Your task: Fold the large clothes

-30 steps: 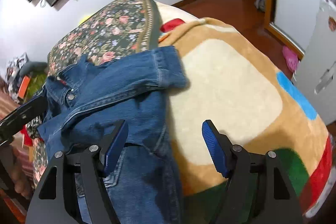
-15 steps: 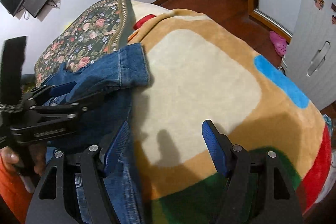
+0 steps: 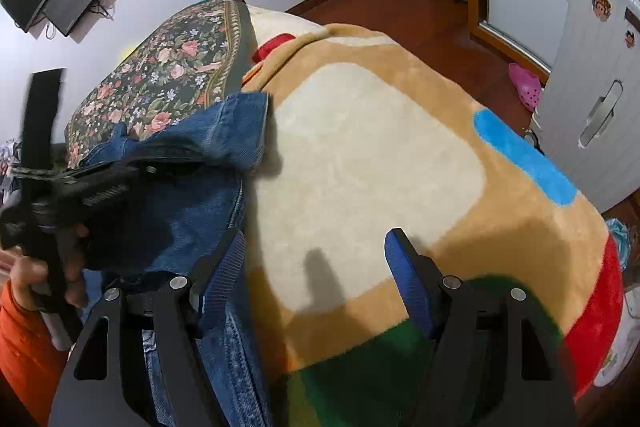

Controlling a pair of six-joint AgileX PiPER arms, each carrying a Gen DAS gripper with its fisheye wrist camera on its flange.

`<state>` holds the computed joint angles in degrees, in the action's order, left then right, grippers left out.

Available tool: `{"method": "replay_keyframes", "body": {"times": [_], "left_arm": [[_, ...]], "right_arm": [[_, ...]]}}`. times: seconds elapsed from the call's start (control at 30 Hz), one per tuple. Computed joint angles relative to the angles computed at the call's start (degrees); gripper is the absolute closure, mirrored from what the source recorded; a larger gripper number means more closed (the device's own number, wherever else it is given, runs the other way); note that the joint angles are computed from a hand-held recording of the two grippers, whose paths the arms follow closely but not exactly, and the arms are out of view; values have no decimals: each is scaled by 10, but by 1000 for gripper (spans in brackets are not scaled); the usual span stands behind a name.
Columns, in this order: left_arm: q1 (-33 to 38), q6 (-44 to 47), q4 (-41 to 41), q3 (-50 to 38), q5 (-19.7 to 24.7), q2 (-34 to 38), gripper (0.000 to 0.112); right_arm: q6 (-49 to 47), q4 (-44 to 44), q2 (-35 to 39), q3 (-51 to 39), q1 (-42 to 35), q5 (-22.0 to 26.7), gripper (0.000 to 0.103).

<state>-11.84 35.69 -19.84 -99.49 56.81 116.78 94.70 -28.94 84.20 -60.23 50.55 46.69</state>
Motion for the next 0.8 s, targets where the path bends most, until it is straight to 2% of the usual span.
{"method": "replay_keyframes", "body": {"times": [0.2,0.23,0.33,0.6,0.8], "left_arm": [[64,42,-71,11,44,-63,92],[79,45,-85,9,56,-73,100],[105,49,-107,-7,83,-84,101],[180,67,-117,25,45,-135,105],[289,126,-148,98,20,-177,105]], "right_arm": [[-35,-7,16,-53,13,31,34],[-42,-8,21,-62,14,33,34],[-74,-2,42,-95,15,36,34],[-245,108,129,-181,-5,9,34],[-305,147,177,-220,-19,35,34]]}}
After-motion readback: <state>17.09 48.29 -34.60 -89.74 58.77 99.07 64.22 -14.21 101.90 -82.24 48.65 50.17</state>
